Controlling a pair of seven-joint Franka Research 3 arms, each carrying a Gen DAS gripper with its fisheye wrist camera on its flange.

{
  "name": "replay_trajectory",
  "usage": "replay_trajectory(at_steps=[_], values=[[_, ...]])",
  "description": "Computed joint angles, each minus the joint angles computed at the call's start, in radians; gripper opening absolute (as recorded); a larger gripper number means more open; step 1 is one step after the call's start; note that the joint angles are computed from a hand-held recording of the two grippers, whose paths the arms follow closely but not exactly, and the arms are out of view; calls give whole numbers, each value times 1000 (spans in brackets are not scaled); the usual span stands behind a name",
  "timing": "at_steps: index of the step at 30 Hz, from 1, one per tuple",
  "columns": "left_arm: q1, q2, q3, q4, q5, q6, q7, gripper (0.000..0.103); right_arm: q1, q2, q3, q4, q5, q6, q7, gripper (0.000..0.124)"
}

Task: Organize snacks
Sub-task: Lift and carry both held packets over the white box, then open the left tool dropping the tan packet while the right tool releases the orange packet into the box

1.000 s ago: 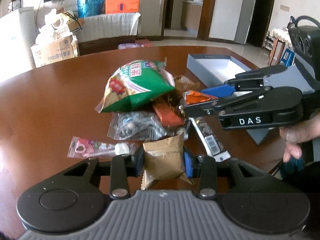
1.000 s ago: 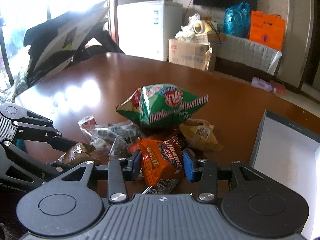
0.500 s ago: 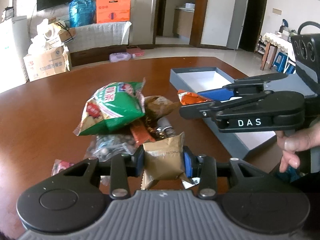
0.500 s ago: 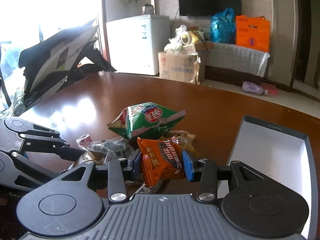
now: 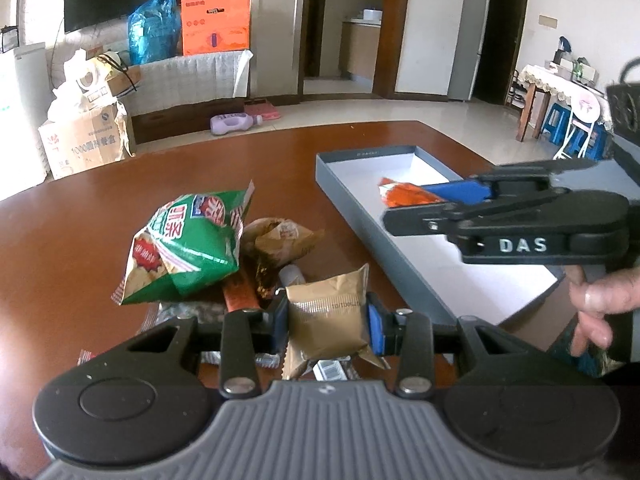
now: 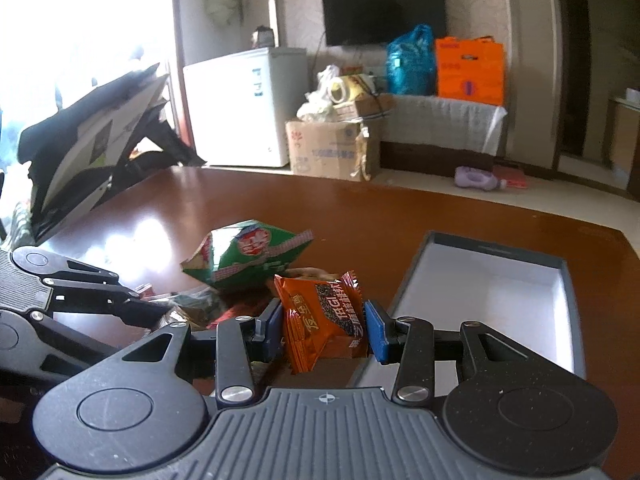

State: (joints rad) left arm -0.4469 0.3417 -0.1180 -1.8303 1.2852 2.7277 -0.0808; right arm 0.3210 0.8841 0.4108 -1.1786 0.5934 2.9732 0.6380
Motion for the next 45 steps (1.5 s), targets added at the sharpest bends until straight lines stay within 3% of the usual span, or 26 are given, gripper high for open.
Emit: replay_trajectory(at_steps=[16, 31, 45], values=[[-84, 183, 42, 295, -85, -102, 87, 37, -89, -45, 31, -103, 22, 76, -1, 44], [-161, 358, 93, 544, -252, -116, 305, 37, -160, -65, 59, -170, 16, 105, -1, 44], [-184, 547, 119, 800, -482, -155, 560, 37, -96, -37, -62, -132, -43, 44, 107, 44]])
